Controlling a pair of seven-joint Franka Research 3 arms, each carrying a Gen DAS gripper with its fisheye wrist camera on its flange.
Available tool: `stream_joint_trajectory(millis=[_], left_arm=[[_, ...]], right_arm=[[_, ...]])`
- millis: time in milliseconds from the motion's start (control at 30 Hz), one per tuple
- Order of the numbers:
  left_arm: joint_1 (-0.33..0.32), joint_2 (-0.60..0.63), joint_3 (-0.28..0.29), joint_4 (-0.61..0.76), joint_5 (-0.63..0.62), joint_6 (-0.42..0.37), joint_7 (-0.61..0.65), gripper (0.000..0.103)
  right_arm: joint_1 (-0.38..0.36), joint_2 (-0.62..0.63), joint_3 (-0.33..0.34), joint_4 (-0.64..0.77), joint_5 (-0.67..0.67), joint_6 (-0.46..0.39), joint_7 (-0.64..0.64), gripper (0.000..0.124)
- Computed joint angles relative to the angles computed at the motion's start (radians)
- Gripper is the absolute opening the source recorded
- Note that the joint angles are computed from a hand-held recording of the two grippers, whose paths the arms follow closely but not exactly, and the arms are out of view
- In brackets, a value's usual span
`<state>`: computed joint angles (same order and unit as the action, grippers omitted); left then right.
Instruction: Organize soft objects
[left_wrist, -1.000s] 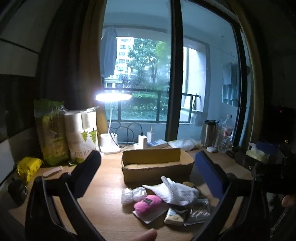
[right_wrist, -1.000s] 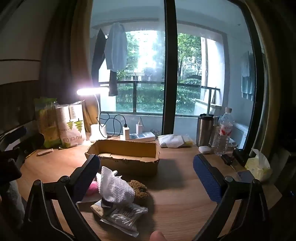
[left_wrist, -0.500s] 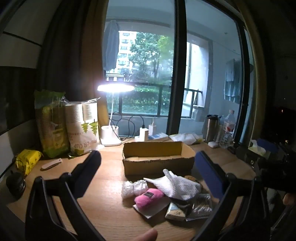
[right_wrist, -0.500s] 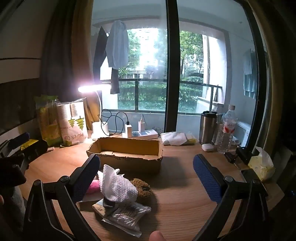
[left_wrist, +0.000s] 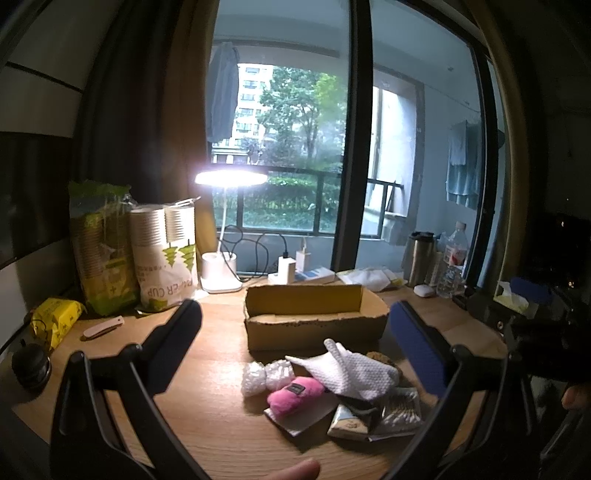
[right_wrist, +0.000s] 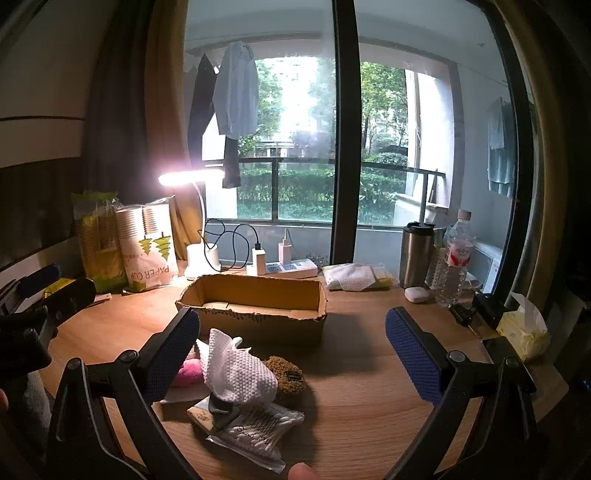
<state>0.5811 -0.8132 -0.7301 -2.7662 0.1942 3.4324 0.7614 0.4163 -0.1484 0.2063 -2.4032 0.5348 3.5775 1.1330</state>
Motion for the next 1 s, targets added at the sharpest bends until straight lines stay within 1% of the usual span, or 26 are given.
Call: stream_joint_trajectory(millis=[67, 1000], left_arm=[[-0.007, 0.005, 0.008, -0.002, 0.000, 0.005, 0.002, 0.102], [0.000, 0.001, 0.001, -0.003, -0.016, 0.011, 0.015, 0.102]], right_arm=[[0.001, 0.002, -0.001, 0.002, -0.001, -0.001, 0.002, 0.102], [0.001, 0.001, 0.001, 0.002, 0.002, -0.004, -0.005, 0.102]])
